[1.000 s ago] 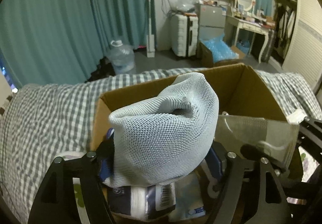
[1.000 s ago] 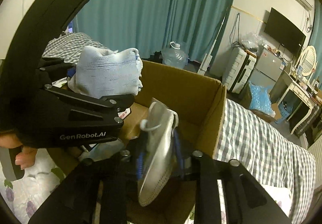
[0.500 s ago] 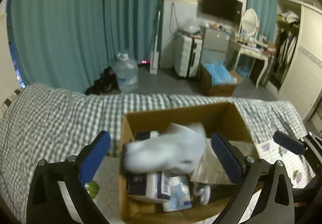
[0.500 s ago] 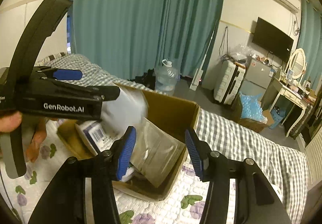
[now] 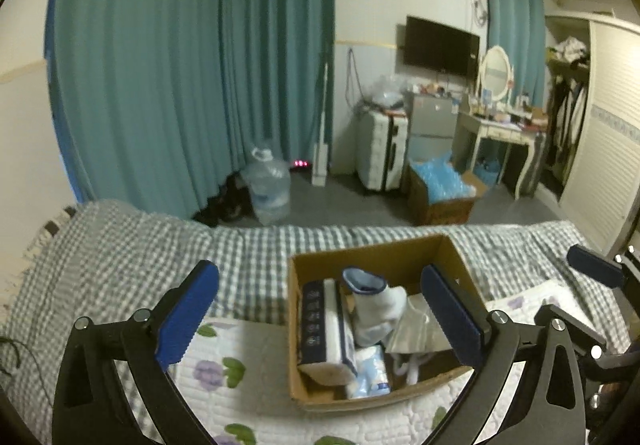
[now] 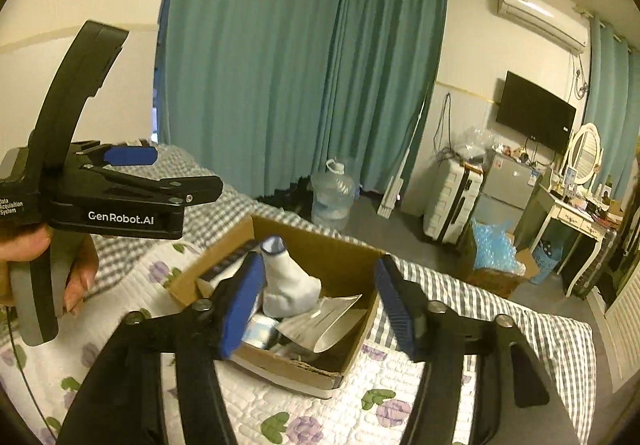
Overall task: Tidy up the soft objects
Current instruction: 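Withdraw both tools from the box toward the white tissue on the quilt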
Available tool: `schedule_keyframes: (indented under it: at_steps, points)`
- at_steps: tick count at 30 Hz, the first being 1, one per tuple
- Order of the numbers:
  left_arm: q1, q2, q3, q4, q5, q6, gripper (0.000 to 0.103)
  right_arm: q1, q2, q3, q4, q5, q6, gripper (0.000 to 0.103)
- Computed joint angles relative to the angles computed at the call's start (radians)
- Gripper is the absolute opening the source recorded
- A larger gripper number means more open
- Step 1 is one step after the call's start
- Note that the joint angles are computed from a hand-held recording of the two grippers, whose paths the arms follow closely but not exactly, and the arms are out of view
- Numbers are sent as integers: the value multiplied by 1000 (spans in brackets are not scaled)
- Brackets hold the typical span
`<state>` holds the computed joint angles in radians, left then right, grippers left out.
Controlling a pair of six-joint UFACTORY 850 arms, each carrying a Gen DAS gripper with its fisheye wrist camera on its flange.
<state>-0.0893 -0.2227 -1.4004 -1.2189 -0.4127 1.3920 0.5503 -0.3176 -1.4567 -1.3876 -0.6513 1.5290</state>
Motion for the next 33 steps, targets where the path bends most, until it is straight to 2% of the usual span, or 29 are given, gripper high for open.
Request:
schedule_keyframes:
  at_steps: [2, 4, 6, 13, 18, 23, 33]
  points:
    - [13, 26, 22, -59, -4, 56, 103, 18, 22, 19, -34, -13, 33, 69]
    - [25, 52, 42, -108, -6, 100, 103, 33, 43, 34, -55, -22, 57, 79]
    - [34, 80, 67, -159, -5, 150, 103, 39, 58, 41, -53, -15, 67, 83]
    - [63, 149, 124, -256, -13, 241, 103, 83, 123, 87, -120, -48, 147, 103]
    - [88, 180, 153, -261, -32, 251, 103, 114, 156, 110, -135, -94, 163, 103]
    - [109, 206, 192, -350, -47, 324, 103, 130, 171, 125, -114, -122, 135, 103]
    - [105, 239, 275, -462, 16, 438, 103, 130, 205, 180, -70, -111, 118, 103]
